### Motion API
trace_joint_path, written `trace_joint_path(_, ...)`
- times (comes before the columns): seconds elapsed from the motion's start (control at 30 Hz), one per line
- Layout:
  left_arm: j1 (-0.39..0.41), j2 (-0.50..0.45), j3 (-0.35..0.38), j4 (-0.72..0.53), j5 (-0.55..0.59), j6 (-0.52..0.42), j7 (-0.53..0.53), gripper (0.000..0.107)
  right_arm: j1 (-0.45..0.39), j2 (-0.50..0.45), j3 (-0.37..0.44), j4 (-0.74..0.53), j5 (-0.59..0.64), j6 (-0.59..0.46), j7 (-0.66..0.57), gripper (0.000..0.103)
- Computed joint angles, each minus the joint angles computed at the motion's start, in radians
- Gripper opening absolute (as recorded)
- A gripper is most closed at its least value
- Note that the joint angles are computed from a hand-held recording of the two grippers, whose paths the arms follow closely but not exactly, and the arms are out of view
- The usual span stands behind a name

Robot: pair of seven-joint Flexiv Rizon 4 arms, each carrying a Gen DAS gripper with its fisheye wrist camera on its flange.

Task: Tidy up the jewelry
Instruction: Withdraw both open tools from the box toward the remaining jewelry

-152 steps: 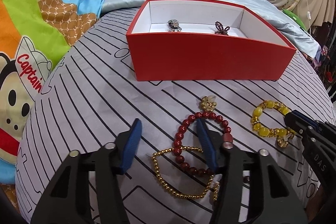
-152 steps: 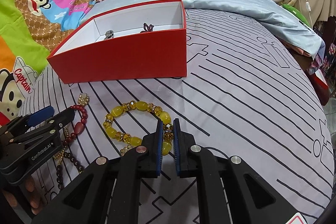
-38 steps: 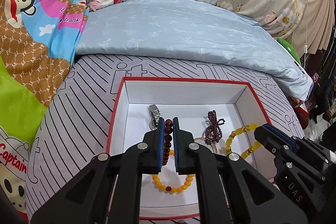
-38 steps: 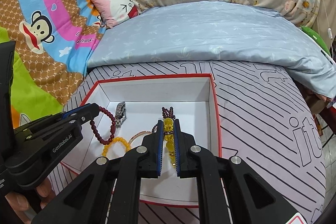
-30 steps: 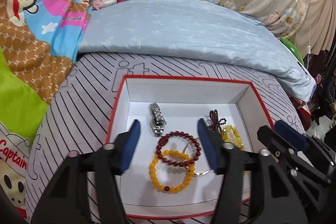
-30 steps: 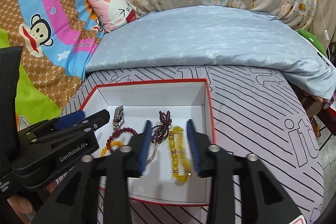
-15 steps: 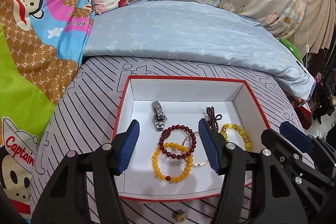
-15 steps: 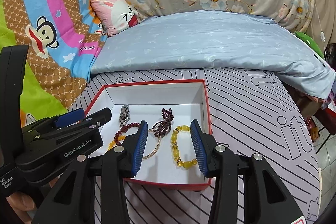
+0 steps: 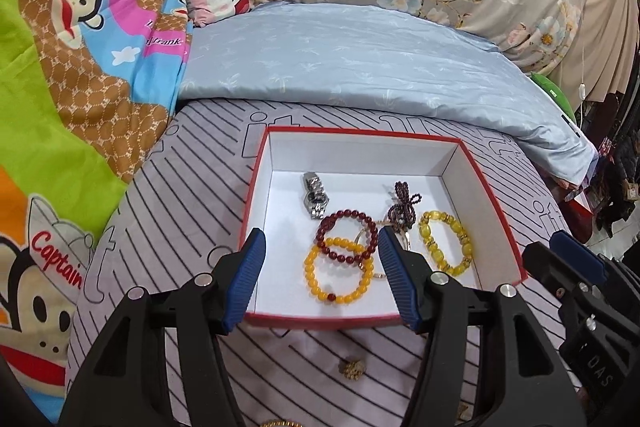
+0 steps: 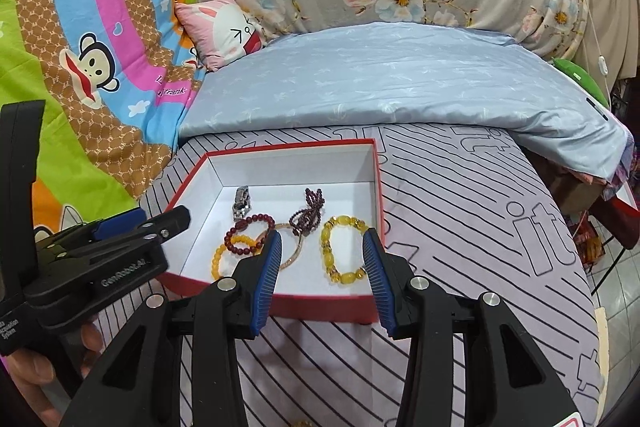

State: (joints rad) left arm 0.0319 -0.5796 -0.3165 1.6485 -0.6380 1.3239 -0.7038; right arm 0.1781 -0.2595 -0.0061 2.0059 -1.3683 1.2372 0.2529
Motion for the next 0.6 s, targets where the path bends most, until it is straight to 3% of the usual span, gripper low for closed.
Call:
trace_joint_path(0.23,0.055,0.061,-0.028,0.118,-0.088,0.008,0.048,0.057,-0.004,0.054,0.027,0.088,0.019,-0.035,0.017,0.052)
trace_joint_path(0.6,0.084,0.134,-0.020,0.299,-0.214,0.062,0.191,0.057,0.003,0.113,0.073,0.218,0.076,-0.058,0.051,0.052)
